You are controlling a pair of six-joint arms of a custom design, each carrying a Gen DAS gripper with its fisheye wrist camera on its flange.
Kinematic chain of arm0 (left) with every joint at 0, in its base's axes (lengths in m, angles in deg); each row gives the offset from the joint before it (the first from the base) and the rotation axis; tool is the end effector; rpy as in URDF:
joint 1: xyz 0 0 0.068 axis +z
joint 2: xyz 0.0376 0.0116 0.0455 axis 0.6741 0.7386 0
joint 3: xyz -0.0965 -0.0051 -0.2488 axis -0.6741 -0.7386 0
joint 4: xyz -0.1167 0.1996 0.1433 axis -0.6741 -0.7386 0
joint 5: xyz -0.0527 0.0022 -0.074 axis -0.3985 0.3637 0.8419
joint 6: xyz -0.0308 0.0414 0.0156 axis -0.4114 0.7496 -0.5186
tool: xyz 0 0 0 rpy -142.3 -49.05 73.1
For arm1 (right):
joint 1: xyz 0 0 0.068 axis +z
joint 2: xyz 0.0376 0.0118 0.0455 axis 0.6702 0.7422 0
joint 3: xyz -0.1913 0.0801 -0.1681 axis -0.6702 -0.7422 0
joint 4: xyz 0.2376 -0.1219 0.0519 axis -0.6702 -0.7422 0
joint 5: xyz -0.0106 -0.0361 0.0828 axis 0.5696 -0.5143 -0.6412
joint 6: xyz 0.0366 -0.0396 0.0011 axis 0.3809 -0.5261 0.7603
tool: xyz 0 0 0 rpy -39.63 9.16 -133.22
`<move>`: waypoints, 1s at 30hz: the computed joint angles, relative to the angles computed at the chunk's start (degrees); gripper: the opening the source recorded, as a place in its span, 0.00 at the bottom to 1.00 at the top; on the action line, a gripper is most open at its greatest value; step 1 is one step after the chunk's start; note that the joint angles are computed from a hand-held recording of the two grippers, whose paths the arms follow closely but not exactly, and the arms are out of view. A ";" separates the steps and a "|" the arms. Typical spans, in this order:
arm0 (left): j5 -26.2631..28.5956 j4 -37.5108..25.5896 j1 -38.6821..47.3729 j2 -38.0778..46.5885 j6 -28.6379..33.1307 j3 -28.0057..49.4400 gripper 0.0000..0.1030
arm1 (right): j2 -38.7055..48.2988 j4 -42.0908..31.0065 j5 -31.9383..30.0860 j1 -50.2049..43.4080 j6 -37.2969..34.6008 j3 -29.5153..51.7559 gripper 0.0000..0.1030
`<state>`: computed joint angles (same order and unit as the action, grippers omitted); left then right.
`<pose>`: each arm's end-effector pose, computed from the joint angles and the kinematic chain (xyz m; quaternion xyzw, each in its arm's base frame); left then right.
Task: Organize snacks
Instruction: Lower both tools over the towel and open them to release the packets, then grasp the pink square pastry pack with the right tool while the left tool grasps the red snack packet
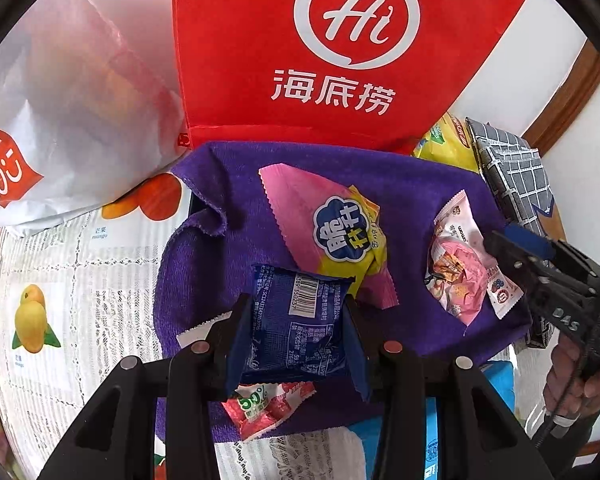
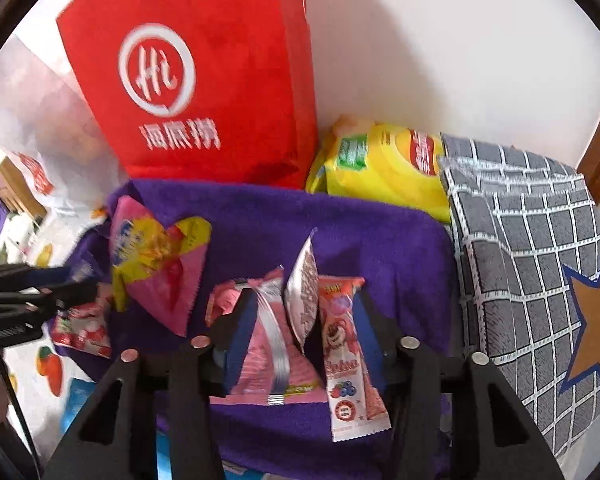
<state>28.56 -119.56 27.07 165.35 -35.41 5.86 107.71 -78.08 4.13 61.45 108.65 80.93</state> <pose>0.3097 -0.0929 0.2149 0.1734 0.9577 -0.1286 0.1902 0.2251 0.0714 0.1923 0.0667 0.9461 0.0185 0.3164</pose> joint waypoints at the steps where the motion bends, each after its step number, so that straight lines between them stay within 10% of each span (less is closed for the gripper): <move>1: 0.09 0.06 -0.02 -0.12 0.07 -0.08 0.40 | -0.91 0.77 -0.85 -0.07 -0.25 -0.49 0.53; 14: 1.48 -1.21 1.35 -5.44 -0.25 -0.32 0.54 | -5.48 -1.33 2.44 4.56 4.20 0.26 0.55; 30: 6.04 -4.85 -0.77 -17.98 -0.92 -0.68 0.57 | -20.90 -28.77 17.43 20.97 22.13 2.46 0.55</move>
<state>34.61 -124.42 26.31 147.37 -36.34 5.18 86.81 -106.85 21.56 82.42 130.78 83.38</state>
